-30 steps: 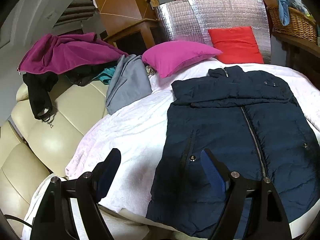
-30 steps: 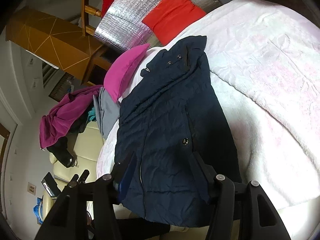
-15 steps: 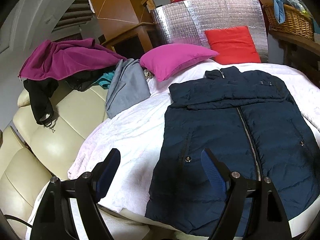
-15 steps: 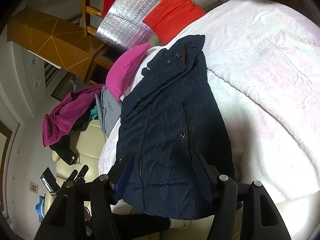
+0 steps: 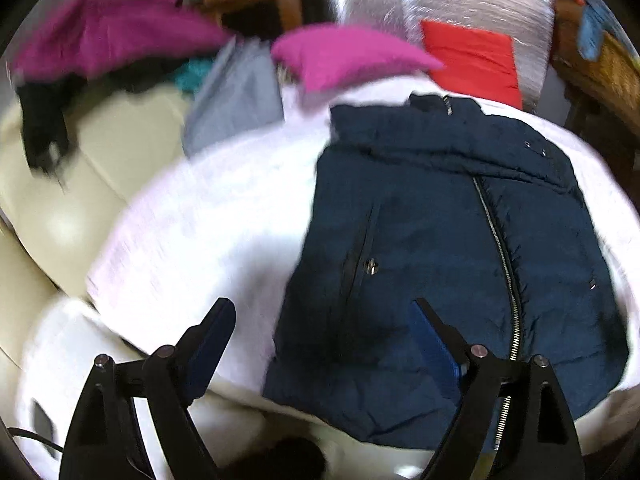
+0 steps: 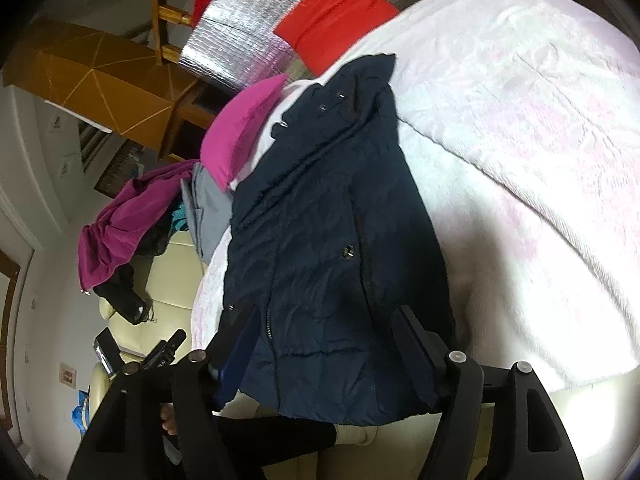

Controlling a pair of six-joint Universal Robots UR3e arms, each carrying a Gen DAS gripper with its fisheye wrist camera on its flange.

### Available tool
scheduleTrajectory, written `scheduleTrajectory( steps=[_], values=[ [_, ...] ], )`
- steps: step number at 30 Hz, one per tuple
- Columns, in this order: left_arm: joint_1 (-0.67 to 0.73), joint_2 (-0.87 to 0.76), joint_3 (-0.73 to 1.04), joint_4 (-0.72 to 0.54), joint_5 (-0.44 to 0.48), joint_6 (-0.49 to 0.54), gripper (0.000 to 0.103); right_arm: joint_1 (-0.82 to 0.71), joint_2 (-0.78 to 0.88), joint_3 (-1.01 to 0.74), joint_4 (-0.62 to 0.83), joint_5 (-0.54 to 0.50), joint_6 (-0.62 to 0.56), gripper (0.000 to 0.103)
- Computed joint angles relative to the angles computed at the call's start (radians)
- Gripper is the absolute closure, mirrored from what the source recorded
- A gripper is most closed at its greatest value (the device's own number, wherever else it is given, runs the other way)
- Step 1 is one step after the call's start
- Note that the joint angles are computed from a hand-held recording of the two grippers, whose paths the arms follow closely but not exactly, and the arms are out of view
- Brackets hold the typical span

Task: Fold large clothes

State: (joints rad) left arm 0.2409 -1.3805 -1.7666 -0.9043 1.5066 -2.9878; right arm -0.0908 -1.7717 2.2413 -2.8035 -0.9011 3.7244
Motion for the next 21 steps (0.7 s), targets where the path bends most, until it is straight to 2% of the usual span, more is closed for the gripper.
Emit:
scheduleTrajectory(
  steps=[3, 10, 14, 19, 21],
  values=[
    [0.110, 0.003, 0.016, -0.103, -0.102, 0.004, 0.015, 0.004, 0.010, -0.002, 0.014, -0.014, 0.005, 0.031],
    [0.219, -0.060, 0.052, -0.219, -0.219, 0.024, 0.015, 0.000, 0.043, 0.004, 0.007, -0.048, 0.035, 0.031],
    [0.229, -0.075, -0.004, -0.153, -0.205, 0.013, 0.015, 0.006, 0.088, -0.005, 0.002, -0.113, 0.049, 0.031],
    [0.283, -0.094, -0.049, -0.121, -0.258, 0.032, 0.016, -0.011, 0.158, -0.004, -0.034, -0.127, 0.054, 0.031],
    [0.307, -0.111, -0.038, -0.143, -0.299, 0.046, 0.021, -0.007, 0.206, -0.011, -0.063, -0.114, 0.052, 0.031]
  ],
)
